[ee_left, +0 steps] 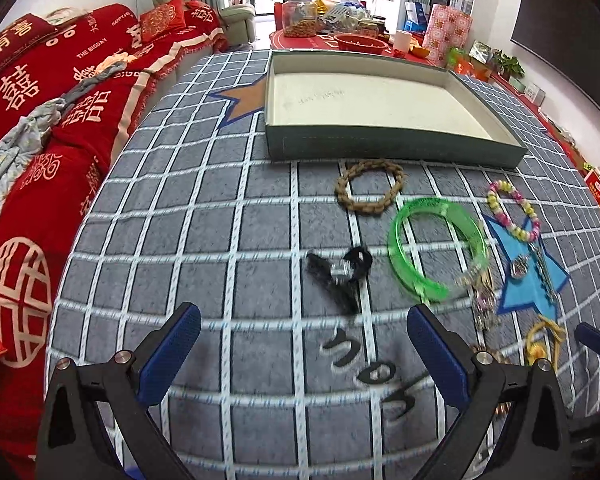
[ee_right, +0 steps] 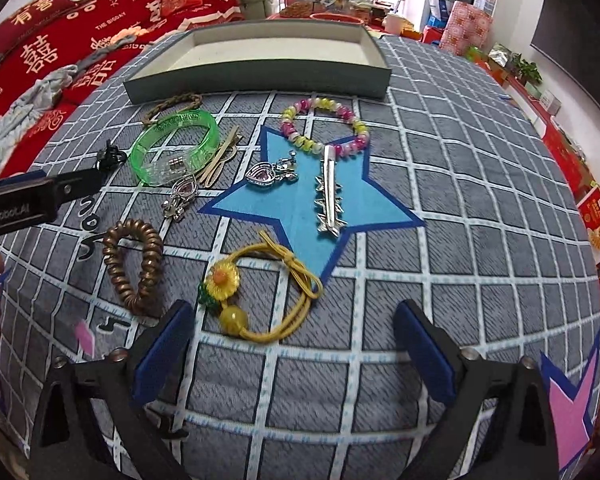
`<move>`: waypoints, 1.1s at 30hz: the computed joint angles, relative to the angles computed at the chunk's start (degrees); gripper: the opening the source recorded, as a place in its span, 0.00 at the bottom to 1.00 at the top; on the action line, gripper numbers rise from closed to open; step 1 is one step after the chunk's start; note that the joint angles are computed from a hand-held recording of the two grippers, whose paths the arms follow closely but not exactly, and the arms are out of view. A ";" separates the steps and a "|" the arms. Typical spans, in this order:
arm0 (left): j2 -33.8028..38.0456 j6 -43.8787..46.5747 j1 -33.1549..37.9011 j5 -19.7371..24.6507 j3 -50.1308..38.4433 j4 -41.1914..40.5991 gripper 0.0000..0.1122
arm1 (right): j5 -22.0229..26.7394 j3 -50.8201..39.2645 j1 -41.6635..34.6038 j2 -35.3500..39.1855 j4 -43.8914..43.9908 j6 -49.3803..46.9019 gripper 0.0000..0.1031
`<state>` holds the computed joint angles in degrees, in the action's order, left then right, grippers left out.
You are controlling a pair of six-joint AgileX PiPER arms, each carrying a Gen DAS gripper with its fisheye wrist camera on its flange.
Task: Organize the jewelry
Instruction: 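Grasp the black claw clip with the left tool while the right grasps the yellow flower bracelet, then carry the claw clip with the left tool while the right carries the flower bracelet into the tray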
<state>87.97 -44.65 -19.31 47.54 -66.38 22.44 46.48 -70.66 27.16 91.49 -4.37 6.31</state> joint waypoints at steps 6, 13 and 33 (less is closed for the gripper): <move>3.83 3.13 1.00 -1.26 -2.52 -2.38 0.84 | 0.06 -1.64 0.31 0.92 0.87 -1.69 0.84; 2.99 6.31 0.06 -3.43 -2.42 -2.60 0.45 | 0.54 -2.69 1.54 0.67 1.25 -1.91 0.24; -4.19 15.79 4.83 3.04 -13.49 -12.75 0.45 | 12.44 -23.01 -12.36 5.81 27.29 -15.41 0.14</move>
<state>83.78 -28.86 -14.48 50.58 -79.87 9.69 58.92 -93.67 14.80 97.30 22.92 -9.09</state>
